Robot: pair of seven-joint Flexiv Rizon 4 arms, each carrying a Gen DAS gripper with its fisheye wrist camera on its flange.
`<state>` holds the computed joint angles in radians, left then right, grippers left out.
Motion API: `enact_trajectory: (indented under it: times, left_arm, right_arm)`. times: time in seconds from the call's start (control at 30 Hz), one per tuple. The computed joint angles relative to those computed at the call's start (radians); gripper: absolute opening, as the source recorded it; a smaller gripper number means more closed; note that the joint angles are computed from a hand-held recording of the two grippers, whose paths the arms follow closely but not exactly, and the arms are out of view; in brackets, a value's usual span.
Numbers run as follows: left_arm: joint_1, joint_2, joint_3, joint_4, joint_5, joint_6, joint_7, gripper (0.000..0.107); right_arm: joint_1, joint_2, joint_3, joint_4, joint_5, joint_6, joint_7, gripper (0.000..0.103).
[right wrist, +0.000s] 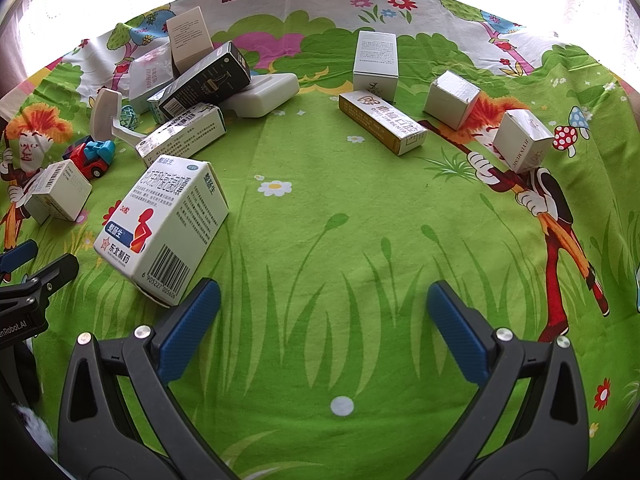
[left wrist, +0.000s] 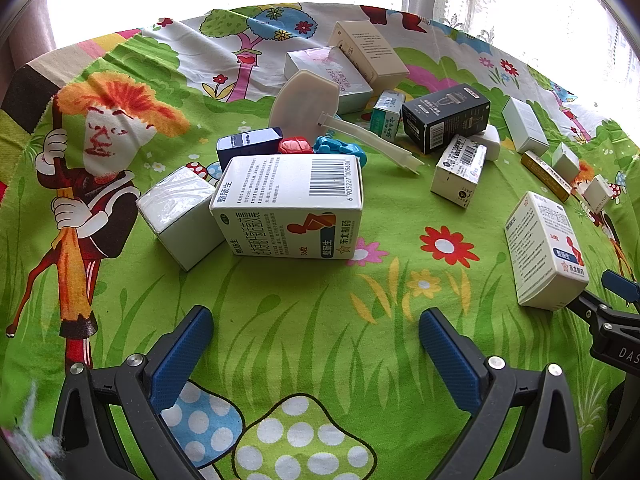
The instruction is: Organize rigid objects
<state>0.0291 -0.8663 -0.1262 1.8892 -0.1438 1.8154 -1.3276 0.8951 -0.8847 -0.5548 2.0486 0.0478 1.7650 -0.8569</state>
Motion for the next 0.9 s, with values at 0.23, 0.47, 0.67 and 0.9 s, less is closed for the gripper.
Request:
enact_trajectory:
  times: [0.23, 0.47, 0.67, 0.9]
  left_arm:
    - [-0.068, 0.008, 0.062, 0.01, -0.049, 0.005, -0.049, 0.103]
    - [0.039, 0.052, -0.025, 0.062, 0.006, -0.051, 0.018, 0.103]
    - [0.263, 0.076, -0.177, 0.182, 0.1, 0.015, 0.016, 0.103]
    - [0.428, 0.052, -0.332, 0.148, 0.098, -0.072, -0.001, 0.102]
  right_arm:
    - [0.011, 0.001, -0.005, 0.0, 0.001, -0.006, 0.007, 0.103]
    - [-0.017, -0.003, 0.008, -0.017, -0.011, -0.006, -0.002, 0.103]
    - [-0.015, -0.011, 0.003, -0.019, -0.012, -0.007, 0.005, 0.103]
    - [0.017, -0.014, -0.022, -0.011, -0.006, -0.021, 0.034, 0.103]
